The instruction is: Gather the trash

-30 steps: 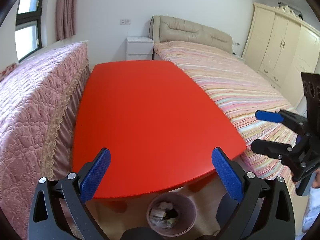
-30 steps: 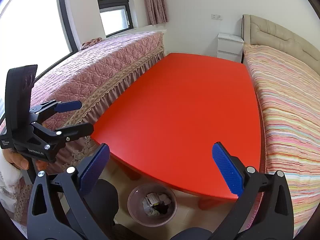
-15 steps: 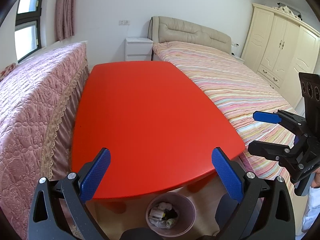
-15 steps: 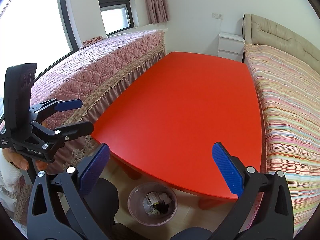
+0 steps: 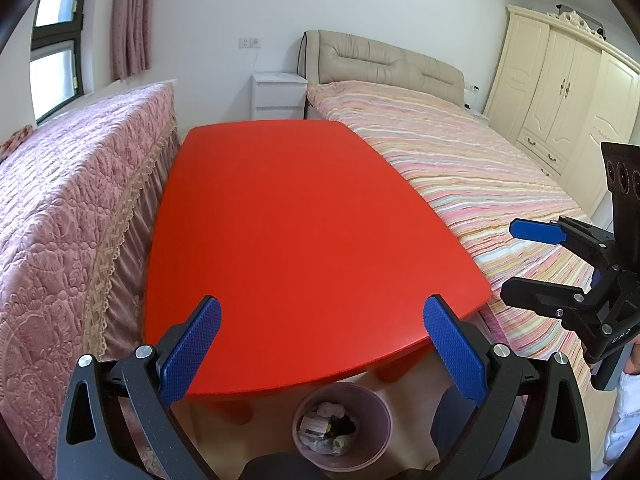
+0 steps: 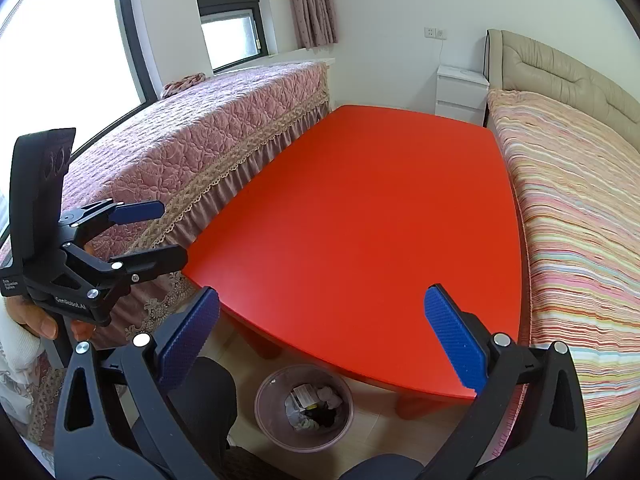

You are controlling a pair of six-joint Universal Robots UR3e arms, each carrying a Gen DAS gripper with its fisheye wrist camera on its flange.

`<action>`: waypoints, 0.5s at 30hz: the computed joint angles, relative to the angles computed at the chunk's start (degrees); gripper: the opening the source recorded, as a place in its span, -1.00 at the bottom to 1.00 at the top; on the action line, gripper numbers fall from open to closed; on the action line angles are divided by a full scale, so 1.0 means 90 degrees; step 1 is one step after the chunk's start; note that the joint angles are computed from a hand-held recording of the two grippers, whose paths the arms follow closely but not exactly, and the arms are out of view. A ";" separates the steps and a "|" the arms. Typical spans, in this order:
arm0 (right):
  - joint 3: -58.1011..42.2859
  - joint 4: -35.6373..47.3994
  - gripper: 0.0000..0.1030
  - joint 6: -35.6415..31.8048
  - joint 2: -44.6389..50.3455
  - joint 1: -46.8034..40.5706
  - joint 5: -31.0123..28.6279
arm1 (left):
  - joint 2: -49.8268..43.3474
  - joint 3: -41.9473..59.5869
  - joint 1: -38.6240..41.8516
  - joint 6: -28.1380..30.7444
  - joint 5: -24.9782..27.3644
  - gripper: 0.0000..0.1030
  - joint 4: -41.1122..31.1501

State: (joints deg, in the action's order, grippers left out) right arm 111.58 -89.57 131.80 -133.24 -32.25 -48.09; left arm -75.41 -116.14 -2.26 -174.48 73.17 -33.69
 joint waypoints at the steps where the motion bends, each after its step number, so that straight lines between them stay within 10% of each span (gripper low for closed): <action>1: -0.0015 0.0051 0.94 -0.0035 -0.0010 -0.0027 0.0011 | -0.0022 0.0010 -0.0003 0.0001 0.0005 0.88 0.0004; 15: -0.0022 0.0112 0.94 -0.0075 -0.0038 -0.0060 0.0019 | -0.0057 0.0021 -0.0020 0.0030 -0.0001 0.88 -0.0050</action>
